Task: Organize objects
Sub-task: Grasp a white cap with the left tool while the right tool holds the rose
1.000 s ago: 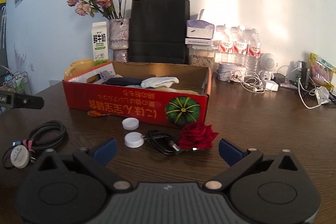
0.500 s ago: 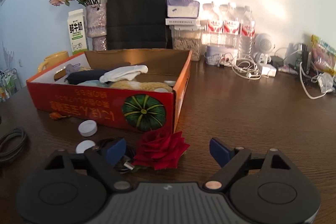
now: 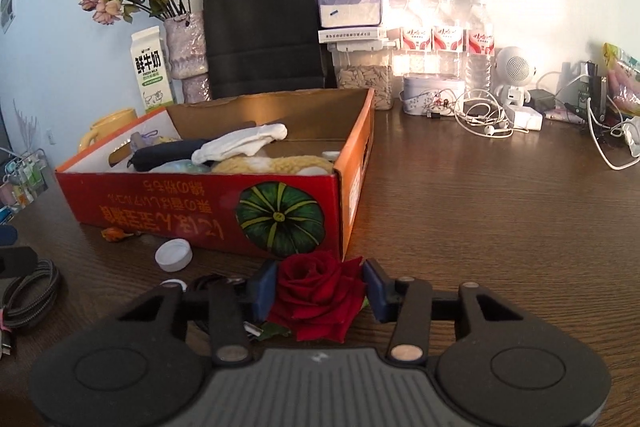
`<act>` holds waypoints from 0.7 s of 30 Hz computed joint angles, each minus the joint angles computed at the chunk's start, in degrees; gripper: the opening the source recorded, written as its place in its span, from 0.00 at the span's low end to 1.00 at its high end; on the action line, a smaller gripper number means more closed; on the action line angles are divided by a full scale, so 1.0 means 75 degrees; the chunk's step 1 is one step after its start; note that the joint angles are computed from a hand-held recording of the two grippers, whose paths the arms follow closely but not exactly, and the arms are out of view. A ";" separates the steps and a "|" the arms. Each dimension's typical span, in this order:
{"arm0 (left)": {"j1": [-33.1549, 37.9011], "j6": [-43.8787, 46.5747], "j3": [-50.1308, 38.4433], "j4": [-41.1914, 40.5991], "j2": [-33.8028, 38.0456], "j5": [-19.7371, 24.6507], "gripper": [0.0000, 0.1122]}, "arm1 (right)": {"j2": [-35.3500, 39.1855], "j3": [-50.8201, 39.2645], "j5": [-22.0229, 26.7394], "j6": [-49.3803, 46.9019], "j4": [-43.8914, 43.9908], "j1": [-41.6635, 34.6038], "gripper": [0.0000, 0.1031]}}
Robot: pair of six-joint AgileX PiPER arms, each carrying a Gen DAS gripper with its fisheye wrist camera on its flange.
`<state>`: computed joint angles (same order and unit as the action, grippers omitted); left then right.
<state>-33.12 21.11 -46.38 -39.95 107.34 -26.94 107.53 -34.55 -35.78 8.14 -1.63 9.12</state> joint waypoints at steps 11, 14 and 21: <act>-0.0319 0.1147 -0.0939 -0.0794 0.0582 0.0537 0.92 | -0.0108 0.0590 -0.1234 -0.0651 0.1028 0.0343 0.37; -0.0359 0.1956 -0.1404 -0.1323 0.0871 0.0911 0.92 | -0.0172 0.0836 -0.1699 -0.0734 0.1273 0.0459 0.37; -0.0635 0.5057 -0.2758 -0.3782 0.1783 0.1354 0.88 | -0.0254 0.1112 -0.2209 -0.0715 0.1452 0.0561 0.37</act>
<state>-37.88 59.04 -67.06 -68.31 120.71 -16.78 105.63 -26.21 -52.34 2.78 9.26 13.33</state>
